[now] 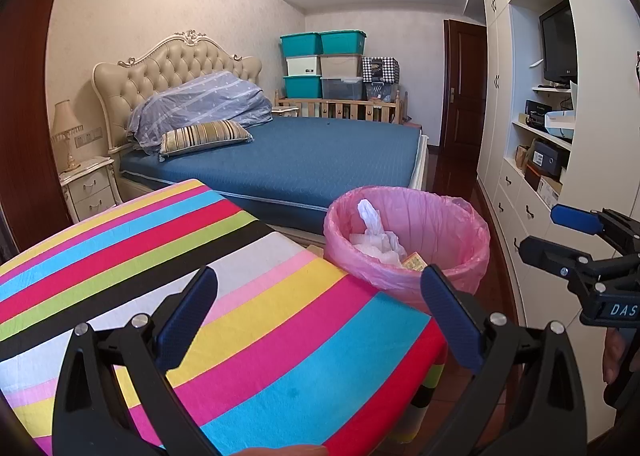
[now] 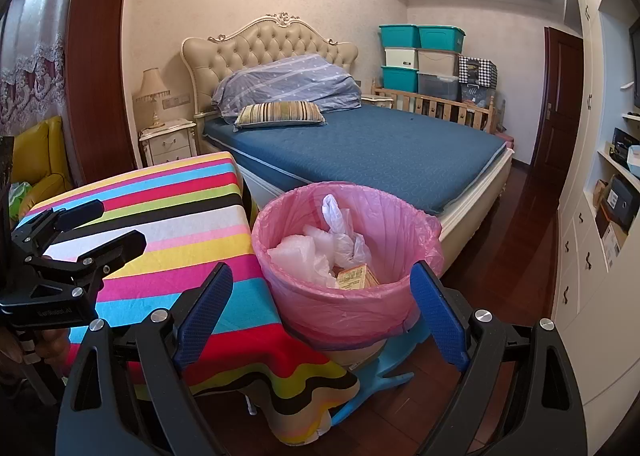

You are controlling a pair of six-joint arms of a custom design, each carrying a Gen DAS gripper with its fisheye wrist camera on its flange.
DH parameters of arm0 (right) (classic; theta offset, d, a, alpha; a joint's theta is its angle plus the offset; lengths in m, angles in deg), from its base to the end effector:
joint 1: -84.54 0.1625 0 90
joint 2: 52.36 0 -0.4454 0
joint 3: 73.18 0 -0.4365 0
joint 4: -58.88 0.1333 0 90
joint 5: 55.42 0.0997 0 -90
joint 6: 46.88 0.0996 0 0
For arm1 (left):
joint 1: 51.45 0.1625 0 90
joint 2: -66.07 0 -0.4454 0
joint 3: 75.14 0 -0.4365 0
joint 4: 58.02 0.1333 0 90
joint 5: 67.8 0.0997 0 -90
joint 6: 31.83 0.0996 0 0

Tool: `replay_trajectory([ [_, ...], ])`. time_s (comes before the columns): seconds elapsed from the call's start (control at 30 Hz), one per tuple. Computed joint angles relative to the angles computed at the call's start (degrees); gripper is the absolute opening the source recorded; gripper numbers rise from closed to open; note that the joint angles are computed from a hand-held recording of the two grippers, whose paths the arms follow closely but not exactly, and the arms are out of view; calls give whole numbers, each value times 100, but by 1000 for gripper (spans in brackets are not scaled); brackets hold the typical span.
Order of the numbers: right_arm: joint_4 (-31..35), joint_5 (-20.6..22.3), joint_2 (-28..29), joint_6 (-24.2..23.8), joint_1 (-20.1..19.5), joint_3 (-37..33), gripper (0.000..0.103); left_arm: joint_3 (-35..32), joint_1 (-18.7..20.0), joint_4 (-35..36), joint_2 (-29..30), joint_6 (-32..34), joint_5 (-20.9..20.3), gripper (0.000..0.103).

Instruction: Collect trash

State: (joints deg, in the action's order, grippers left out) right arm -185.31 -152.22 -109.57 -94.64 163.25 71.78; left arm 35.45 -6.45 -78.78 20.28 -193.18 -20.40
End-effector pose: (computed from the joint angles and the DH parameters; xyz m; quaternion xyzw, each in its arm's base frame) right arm 0.0430 -0.4051 0.1526 0.2305 -0.8033 0.4514 0.3127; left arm -0.1974 -0.4812 -0.0358 0.3318 0.8036 -0.4304 0.2427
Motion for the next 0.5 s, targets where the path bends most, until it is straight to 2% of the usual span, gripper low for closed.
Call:
replay_trajectory([
  [0.5, -55, -4, 76, 20, 13, -8, 85, 8, 26, -28, 17, 4, 31, 98],
])
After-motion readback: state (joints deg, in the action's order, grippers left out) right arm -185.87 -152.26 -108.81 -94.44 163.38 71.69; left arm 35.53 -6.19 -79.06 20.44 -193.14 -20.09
